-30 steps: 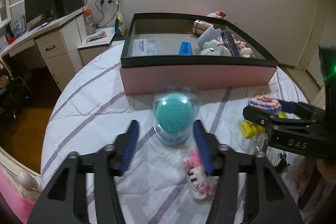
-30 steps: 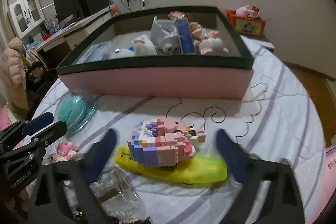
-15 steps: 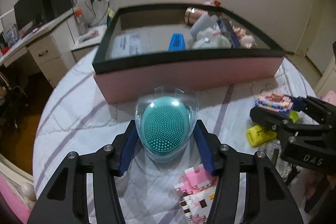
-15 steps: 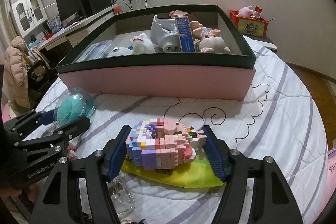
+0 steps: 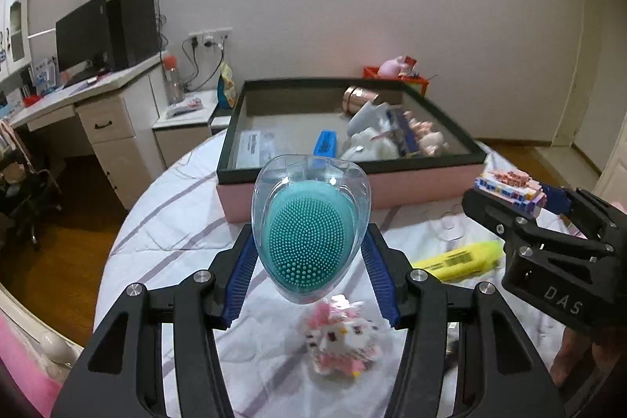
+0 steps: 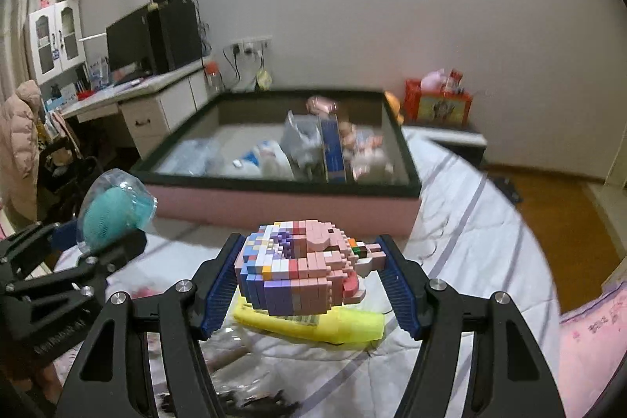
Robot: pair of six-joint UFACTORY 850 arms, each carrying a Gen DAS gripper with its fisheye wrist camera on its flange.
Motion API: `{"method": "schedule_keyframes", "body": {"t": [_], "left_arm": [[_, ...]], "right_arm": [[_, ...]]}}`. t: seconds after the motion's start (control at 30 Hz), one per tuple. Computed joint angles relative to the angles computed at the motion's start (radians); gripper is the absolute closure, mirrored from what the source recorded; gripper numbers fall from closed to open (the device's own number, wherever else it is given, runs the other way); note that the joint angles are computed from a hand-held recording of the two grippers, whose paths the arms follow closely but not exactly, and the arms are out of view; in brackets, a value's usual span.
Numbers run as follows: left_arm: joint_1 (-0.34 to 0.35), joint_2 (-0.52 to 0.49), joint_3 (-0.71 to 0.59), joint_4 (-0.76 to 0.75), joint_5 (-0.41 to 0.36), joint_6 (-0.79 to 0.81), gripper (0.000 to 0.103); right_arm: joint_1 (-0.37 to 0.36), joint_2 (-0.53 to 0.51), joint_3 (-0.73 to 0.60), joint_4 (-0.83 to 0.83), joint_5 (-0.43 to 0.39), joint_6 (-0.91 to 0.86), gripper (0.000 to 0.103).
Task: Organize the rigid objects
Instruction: 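Lift the brush case and block figure and carry both over the pink box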
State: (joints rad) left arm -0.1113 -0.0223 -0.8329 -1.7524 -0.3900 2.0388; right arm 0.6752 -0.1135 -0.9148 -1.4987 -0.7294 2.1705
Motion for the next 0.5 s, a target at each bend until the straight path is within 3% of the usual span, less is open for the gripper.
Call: {"method": "schedule_keyframes", "body": {"t": [0.2,0.4,0.5], "left_arm": [[0.002,0.112,0.062,-0.105,0.009,0.083,0.048],[0.021,0.232,0.117,-0.206,0.005,0.148,0.048],[0.037,0.291,0.139,-0.185,-0.020,0.128,0.048]], "right_arm": [[0.083,0.034,-0.010,0.007,-0.133,-0.015,0.034],[0.179,0.050,-0.032,0.048,-0.334,-0.060,0.034],[0.213,0.061,-0.040,0.039,-0.387,-0.062,0.034]]}}
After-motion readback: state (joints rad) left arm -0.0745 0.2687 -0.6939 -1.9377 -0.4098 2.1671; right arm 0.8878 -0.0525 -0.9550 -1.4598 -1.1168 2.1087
